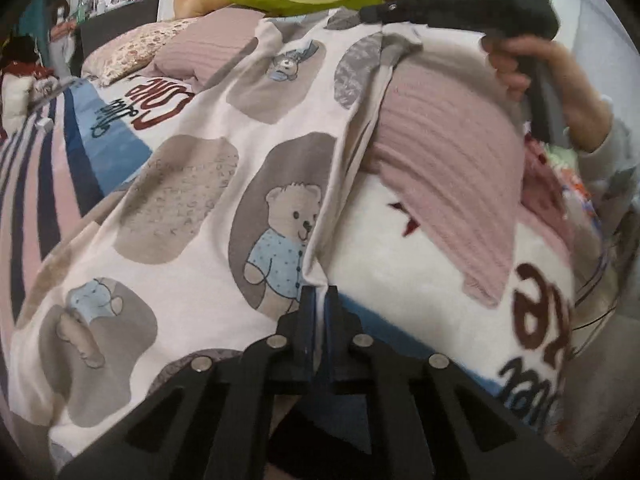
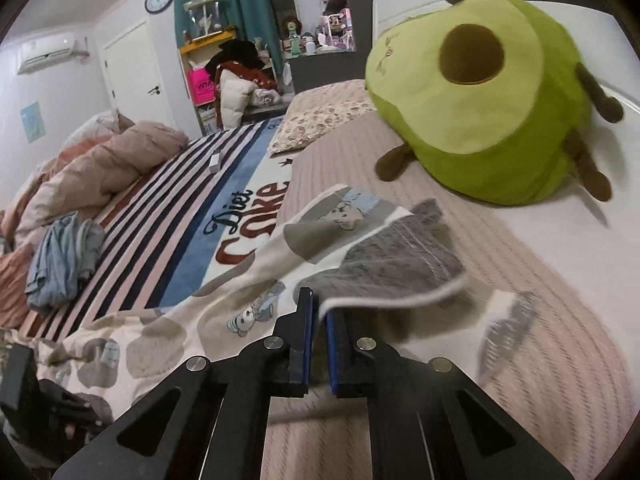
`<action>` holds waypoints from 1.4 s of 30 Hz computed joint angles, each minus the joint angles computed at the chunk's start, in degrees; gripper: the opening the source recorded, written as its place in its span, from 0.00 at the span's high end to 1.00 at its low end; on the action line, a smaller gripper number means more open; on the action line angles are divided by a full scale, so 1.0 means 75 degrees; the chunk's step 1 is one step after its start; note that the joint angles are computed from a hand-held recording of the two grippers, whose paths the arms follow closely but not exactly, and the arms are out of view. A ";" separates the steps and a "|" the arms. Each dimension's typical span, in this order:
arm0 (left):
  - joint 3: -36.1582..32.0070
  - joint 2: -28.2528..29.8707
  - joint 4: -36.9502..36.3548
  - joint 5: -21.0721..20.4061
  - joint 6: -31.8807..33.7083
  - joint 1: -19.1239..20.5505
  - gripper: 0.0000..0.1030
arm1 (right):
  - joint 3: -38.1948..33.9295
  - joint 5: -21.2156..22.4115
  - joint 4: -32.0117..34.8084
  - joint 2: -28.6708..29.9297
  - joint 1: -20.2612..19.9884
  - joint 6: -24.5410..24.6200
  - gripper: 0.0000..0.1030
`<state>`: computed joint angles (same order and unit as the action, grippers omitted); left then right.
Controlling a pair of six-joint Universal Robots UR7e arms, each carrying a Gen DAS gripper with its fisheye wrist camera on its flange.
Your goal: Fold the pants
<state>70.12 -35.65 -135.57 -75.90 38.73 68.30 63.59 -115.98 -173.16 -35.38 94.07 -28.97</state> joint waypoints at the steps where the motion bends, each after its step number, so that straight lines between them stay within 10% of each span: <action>1: -0.0060 0.0012 0.0038 -0.0087 -0.0108 0.0013 0.98 | 0.0061 -0.0025 0.0079 -0.0066 -0.0006 0.0042 0.99; 4: -0.0273 0.0062 0.0012 -0.0181 -0.0297 0.0043 0.91 | 0.0122 0.0266 0.0854 -0.0296 -0.0105 0.0489 0.95; 8: 0.0009 -0.0195 -0.0630 0.0015 -0.0490 0.0024 0.58 | -0.0186 0.0475 0.1355 -0.0156 -0.0174 0.0620 0.57; 14: 0.0912 -0.0918 -0.2346 0.1545 -0.1393 0.0023 0.44 | -0.1403 0.0217 0.1724 0.0546 -0.0211 0.0988 0.62; 16: 0.1225 -0.1238 -0.2882 0.2102 -0.1859 0.0088 0.41 | -0.1503 0.0116 0.1628 0.0637 -0.0171 0.0818 0.99; 28: 0.3346 -0.3180 -0.4744 0.4940 -0.4321 0.0542 0.33 | 0.0563 0.0072 -0.1183 -0.0231 -0.0073 0.0116 0.99; 32: 0.3848 -0.3643 -0.5278 0.5727 -0.4630 0.0501 0.30 | 0.0626 -0.0326 -0.0759 -0.0313 -0.0065 0.0014 0.94; 35: 0.4393 -0.4315 -0.4836 0.5306 -0.5383 0.0543 0.30 | 0.0975 -0.0435 -0.1102 -0.0461 -0.0026 -0.0105 0.56; 42: 0.4935 -0.4779 -0.4663 0.5525 -0.5916 0.0459 0.30 | 0.2144 0.0112 -0.2210 -0.0976 0.0109 -0.0429 0.55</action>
